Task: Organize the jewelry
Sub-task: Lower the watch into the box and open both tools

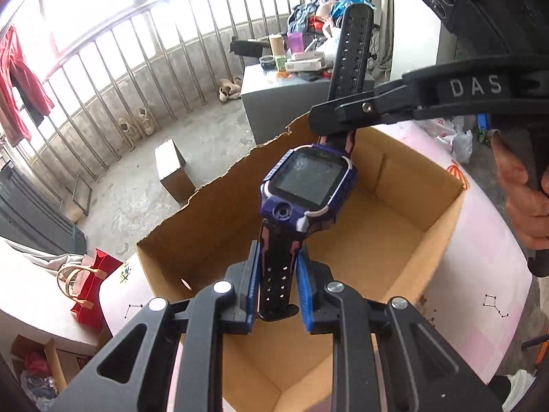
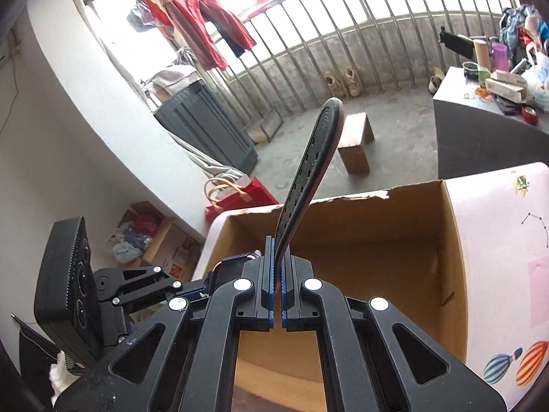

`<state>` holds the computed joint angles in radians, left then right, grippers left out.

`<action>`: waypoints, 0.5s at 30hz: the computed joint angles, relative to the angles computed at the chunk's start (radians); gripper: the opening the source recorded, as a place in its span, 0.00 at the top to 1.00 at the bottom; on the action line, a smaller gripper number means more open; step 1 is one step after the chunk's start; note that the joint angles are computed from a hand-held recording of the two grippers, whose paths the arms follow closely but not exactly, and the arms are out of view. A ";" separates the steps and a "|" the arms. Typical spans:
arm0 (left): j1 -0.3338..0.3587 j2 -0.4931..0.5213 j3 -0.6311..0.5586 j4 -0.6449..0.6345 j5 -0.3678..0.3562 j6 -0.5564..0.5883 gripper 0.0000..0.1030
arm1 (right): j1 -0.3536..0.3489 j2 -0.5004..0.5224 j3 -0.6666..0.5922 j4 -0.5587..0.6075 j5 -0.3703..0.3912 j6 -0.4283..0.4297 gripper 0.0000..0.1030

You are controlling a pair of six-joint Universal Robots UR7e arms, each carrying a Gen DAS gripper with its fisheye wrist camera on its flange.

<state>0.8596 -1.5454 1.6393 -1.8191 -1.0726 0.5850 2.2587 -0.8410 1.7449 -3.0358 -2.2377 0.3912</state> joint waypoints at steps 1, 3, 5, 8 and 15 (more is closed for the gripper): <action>0.008 0.038 -0.017 0.008 0.029 0.001 0.81 | -0.023 0.004 -0.016 0.043 0.006 0.012 0.99; 0.018 0.111 -0.041 0.036 0.085 0.020 0.81 | -0.062 0.016 -0.040 0.119 -0.005 0.066 0.99; 0.023 0.155 -0.031 0.066 0.152 0.042 0.81 | -0.092 0.035 -0.065 0.175 -0.018 0.082 0.99; 0.044 0.204 -0.028 0.122 0.211 0.026 0.80 | -0.155 0.033 -0.055 0.228 0.042 0.159 0.98; 0.033 0.232 0.063 0.148 0.354 0.061 0.77 | -0.237 0.027 -0.047 0.334 0.205 0.320 0.85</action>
